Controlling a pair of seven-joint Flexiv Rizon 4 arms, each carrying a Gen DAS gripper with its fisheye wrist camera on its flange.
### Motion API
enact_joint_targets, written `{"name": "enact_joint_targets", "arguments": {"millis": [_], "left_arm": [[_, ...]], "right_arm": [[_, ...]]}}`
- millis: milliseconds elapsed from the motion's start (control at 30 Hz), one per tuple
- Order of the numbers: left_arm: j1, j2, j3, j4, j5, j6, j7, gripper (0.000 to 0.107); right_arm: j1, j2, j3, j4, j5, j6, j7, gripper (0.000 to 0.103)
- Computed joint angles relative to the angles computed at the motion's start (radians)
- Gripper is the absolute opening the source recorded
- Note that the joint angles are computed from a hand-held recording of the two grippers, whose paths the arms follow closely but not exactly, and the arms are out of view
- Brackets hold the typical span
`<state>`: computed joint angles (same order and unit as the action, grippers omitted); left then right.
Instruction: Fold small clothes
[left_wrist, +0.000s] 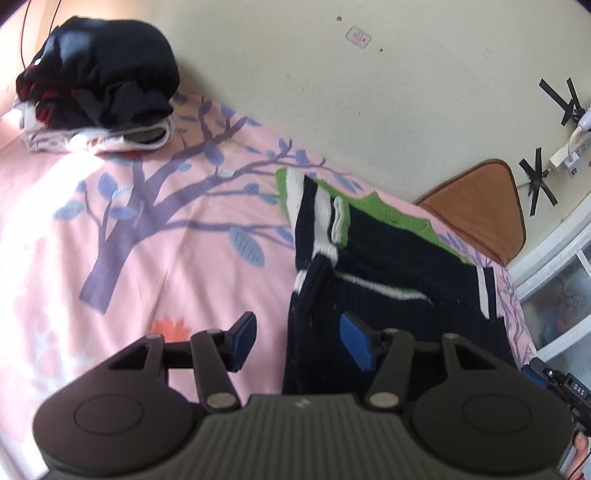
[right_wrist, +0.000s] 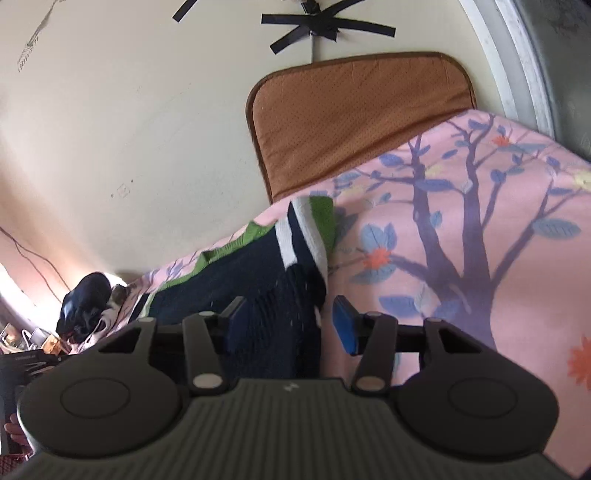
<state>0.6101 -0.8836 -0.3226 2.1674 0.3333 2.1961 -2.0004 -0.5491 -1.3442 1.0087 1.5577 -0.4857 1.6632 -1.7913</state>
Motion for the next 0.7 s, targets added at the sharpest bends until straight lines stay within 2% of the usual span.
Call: {"name": "enact_joint_targets", "arguments": {"millis": [33,100,133,167,200,233,300,333,433,467,500,533,567,600,633,700], "left_arm": [[0.035,-0.015,-0.025,0.010,0.041,0.000,0.000,0.051],[0.057,-0.035,-0.048,0.024,0.080,-0.002,0.009,0.051],[0.044,-0.035,-0.043,0.029,0.081,-0.003,0.019,0.046],[0.013,-0.028,-0.019,0.032,0.073,-0.002,0.028,0.031],[-0.047,-0.013,0.026,0.041,0.029,0.017,0.054,0.018],[-0.096,0.003,0.062,0.057,-0.027,0.033,0.098,0.008],[-0.118,0.023,0.095,0.059,-0.024,0.020,0.096,0.008],[-0.127,0.038,0.108,0.066,-0.038,0.007,0.106,0.009],[-0.072,0.044,0.064,0.072,-0.015,-0.032,0.117,0.010],[-0.081,0.054,0.070,0.076,-0.029,-0.044,0.124,0.017],[-0.101,0.071,0.083,0.082,-0.047,-0.061,0.137,0.020],[-0.109,0.091,0.090,0.091,-0.055,-0.074,0.152,0.023],[-0.103,0.106,0.088,0.097,-0.046,-0.073,0.163,0.023],[-0.125,0.131,0.114,0.097,-0.047,-0.066,0.171,0.023],[-0.175,0.161,0.153,0.097,-0.099,-0.060,0.212,0.021],[-0.296,0.200,0.243,0.043,-0.200,-0.086,0.293,0.021]], "right_arm": [[-0.031,0.010,0.007,0.049,0.001,-0.006,-0.005,0.056],[-0.070,0.039,0.001,0.137,0.011,0.009,-0.007,0.060],[-0.077,0.060,-0.016,0.180,0.018,0.034,0.002,0.061],[-0.091,0.067,-0.019,0.217,0.010,0.053,0.006,0.061],[-0.109,0.066,-0.015,0.246,-0.009,0.060,0.004,0.051],[-0.109,0.080,-0.030,0.273,-0.022,0.076,0.007,0.011],[-0.044,0.165,-0.133,0.301,0.003,0.146,0.030,0.008],[-0.027,0.191,-0.164,0.307,0.001,0.166,0.054,0.008],[0.020,0.236,-0.226,0.286,0.003,0.143,0.121,0.009],[0.002,0.224,-0.211,0.274,-0.029,0.100,0.128,0.009],[-0.015,0.220,-0.197,0.268,-0.067,0.054,0.124,0.014],[-0.037,0.213,-0.172,0.257,-0.100,-0.003,0.098,0.024],[-0.035,0.225,-0.177,0.253,-0.098,0.002,0.076,0.027],[-0.029,0.232,-0.179,0.241,-0.090,0.020,0.060,0.032],[-0.032,0.225,-0.161,0.214,-0.088,0.025,0.045,0.032],[-0.043,0.178,-0.081,0.125,-0.096,-0.033,0.013,0.032]]}}
